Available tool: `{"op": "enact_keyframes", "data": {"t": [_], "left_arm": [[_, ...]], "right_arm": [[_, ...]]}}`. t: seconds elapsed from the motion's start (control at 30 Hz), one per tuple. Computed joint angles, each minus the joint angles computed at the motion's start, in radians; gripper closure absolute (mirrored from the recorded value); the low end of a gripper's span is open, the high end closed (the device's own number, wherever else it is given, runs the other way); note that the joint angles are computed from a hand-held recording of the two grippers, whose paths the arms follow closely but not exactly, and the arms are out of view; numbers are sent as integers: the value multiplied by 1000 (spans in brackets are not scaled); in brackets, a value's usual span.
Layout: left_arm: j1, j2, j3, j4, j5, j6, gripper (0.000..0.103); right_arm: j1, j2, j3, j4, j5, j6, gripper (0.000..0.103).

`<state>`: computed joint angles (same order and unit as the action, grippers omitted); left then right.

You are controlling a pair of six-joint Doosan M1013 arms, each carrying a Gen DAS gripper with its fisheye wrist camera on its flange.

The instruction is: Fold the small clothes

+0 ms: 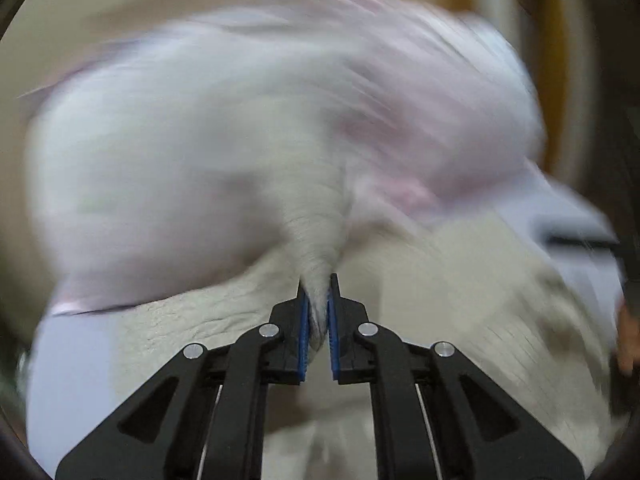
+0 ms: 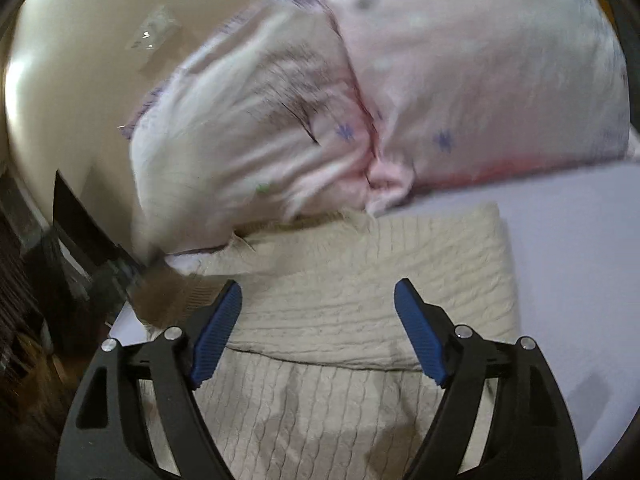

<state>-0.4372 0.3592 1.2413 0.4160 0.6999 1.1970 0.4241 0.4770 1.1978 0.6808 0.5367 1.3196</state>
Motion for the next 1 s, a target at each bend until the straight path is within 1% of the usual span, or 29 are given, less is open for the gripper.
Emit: {"op": "enact_keyframes", "data": {"t": [0.03,0.07,0.1,0.13,0.17,0.2,0.23,0.27,0.33,0.37,0.4,0.43,0.47,0.5,0.53,0.57,0.6,0.63,0.67,0.7,0.73,0.77,0.8,0.83,0.87,0.9,0.93,0.97,1.0], "left_arm": [[-15,25,-19,-53,32,89,93],[-32,41,-26,-71,63,143,92],[-40,38,-14,-60,69,146,92],[-38,14,19,-57,40,125,92],[-30,-8,45,-70,12,108,89],[-16,-46,83,-70,-23,48,86],[-2,-78,117,-56,-43,-20,71],[11,-106,149,-41,-54,-80,57],[44,-165,213,-27,-45,-193,54],[55,-179,228,-33,-29,-218,52],[70,-204,260,-46,-5,-260,52],[76,-220,281,-57,7,-284,52],[81,-251,323,-76,21,-317,52],[93,-266,347,-105,19,-320,52],[105,-288,381,-154,2,-320,51],[112,-302,403,-195,-17,-309,50],[119,-315,423,-247,-37,-288,48],[123,-326,446,-294,-59,-263,45],[128,-344,472,-340,-72,-229,44],[124,-350,481,-358,-70,-215,44],[121,-346,483,-369,-66,-204,44],[114,-355,497,-368,-65,-201,43],[107,-355,502,-352,-70,-212,43],[104,-363,512,-361,-75,-207,43],[103,-369,520,-363,-82,-212,43],[103,-374,528,-382,-92,-207,43],[105,-379,535,-403,-101,-198,43],[106,-392,554,-431,-126,-184,44],[108,-397,562,-452,-140,-172,45]], "right_arm": [[-6,12,-13,-7,26,34,25],[-17,28,-32,-13,67,83,26],[-27,38,-43,-17,100,127,29],[-34,43,-47,-14,118,151,34],[-47,47,-48,-7,139,185,36],[-54,50,-49,-8,150,211,39],[-57,54,-50,-13,156,228,41],[-61,59,-55,-29,169,261,46],[-63,68,-64,-52,194,299,50],[-59,71,-66,-64,197,308,52],[-56,72,-67,-72,196,301,66],[-51,77,-74,-72,202,279,94],[-45,86,-90,-82,219,252,94],[-39,83,-88,-106,197,264,94],[-37,73,-74,-124,148,282,95],[-38,59,-54,-135,76,297,95],[-38,52,-46,-163,41,323,94],[-36,50,-49,-225,34,372,88],[-39,49,-57,-276,69,415,84],[-43,45,-52,-280,95,426,71],[-46,34,-36,-280,112,429,52],[-50,9,3,-292,115,425,45],[-53,-15,43,-308,100,425,40],[-57,-48,99,-328,85,426,40],[-65,-72,142,-312,80,408,41],[-72,-88,172,-290,80,390,45],[-81,-104,207,-256,84,363,53],[-91,-121,241,-203,105,320,58],[-99,-135,272,-147,118,276,61]]}}
